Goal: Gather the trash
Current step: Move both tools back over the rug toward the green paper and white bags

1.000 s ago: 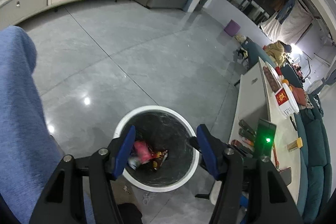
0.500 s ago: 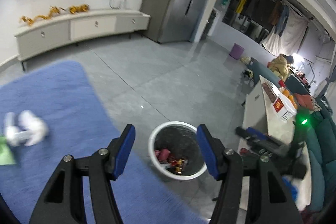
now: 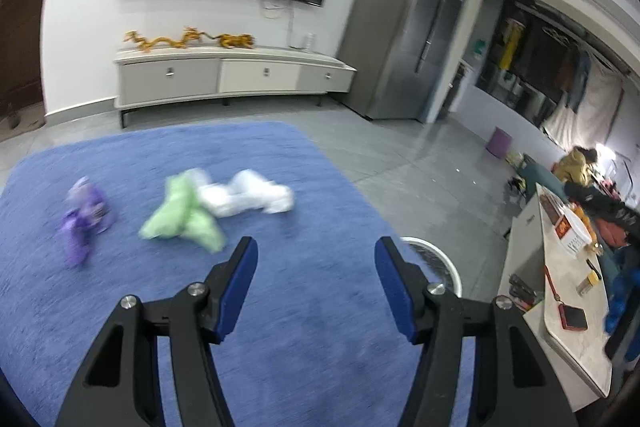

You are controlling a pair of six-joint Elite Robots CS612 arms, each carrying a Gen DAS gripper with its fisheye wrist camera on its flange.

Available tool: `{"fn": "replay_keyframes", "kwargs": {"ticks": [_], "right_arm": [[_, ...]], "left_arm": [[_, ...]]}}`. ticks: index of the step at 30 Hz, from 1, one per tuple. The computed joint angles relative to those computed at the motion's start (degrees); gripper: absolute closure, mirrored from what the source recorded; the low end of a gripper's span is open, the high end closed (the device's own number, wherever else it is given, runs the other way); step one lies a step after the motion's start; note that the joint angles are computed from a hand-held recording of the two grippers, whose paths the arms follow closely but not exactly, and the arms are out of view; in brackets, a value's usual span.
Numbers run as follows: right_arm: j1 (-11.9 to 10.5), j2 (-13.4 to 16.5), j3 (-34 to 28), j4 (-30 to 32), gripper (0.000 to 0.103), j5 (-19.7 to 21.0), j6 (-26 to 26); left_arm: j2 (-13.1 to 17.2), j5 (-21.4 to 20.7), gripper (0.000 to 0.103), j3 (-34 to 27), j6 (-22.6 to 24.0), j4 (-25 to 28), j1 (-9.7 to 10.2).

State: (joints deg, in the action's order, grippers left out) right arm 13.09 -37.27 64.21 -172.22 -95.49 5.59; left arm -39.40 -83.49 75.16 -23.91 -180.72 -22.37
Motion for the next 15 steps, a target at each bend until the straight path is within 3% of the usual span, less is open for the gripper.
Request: {"fn": "replay_keyframes", "kwargs": {"ticks": [6,15], "right_arm": [[1.0,-0.8,0.8,-1.1,0.052,1.8,-1.4],[1.2,2.0,-2.7,2.6,0.052,7.1,-1.2]], "left_arm": [[-1.6,1.1,0.044,4.8,-3.0,-1.7,1.79],[-1.1,2.1,0.044,4.8,-4.5,-0.1,3.4]]}}
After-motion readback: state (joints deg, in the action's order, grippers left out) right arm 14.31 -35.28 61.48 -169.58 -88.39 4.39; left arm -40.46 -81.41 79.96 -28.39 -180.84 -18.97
